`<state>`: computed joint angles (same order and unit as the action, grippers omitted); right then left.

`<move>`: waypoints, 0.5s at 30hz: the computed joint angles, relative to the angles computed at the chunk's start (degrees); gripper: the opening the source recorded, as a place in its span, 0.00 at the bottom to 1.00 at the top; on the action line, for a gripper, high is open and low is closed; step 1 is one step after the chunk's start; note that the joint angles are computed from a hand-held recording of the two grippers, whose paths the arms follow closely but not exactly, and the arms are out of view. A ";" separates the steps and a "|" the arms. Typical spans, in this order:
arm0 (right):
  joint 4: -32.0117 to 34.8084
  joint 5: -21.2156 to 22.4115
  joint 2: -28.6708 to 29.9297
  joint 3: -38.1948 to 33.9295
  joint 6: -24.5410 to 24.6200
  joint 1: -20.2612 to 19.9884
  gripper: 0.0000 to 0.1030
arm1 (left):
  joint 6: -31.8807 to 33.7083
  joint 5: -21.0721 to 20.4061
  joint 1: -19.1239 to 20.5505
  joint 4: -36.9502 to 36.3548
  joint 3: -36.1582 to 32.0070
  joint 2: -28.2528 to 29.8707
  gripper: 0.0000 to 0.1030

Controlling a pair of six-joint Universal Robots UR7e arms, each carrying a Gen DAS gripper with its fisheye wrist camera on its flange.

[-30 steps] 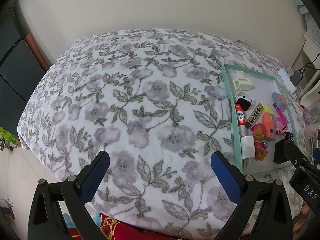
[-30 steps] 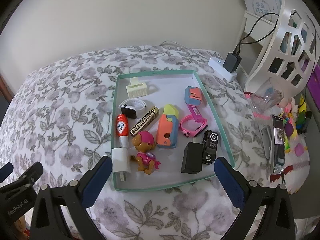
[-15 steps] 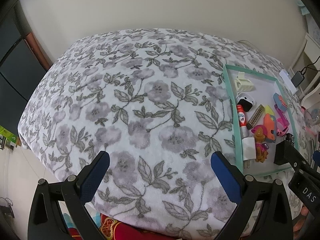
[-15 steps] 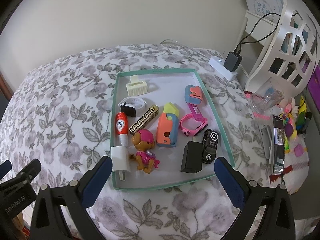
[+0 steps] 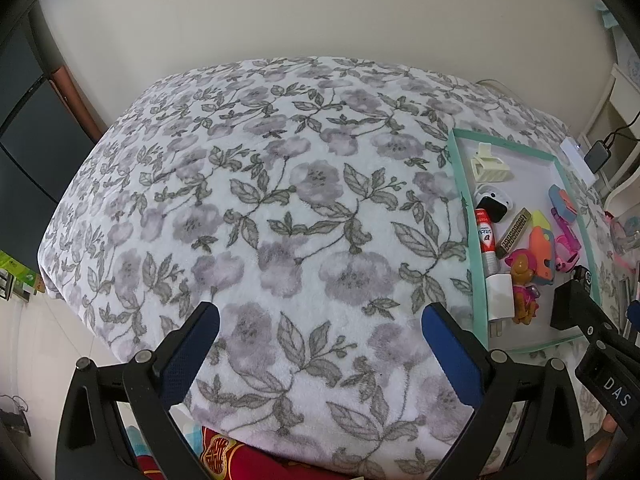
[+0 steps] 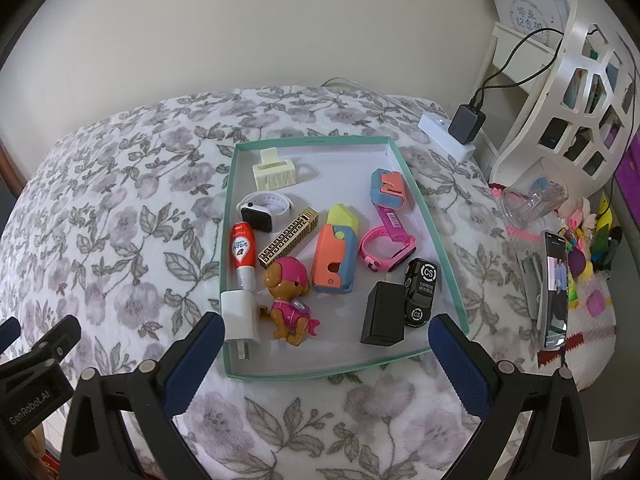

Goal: Organize rigid objects

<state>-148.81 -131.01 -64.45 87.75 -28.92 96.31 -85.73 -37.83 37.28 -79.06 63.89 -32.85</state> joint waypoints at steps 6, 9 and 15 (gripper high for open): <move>-0.10 0.00 0.00 0.08 -0.27 -0.06 1.00 | -0.05 -0.01 0.01 -0.07 0.02 0.05 0.98; -0.02 -0.06 0.03 0.06 -0.14 0.00 1.00 | -0.21 -0.06 0.02 0.01 0.08 0.06 0.98; -0.05 0.05 -0.05 0.08 -0.73 -0.16 1.00 | 0.50 -0.22 0.03 -1.12 0.77 -0.24 0.98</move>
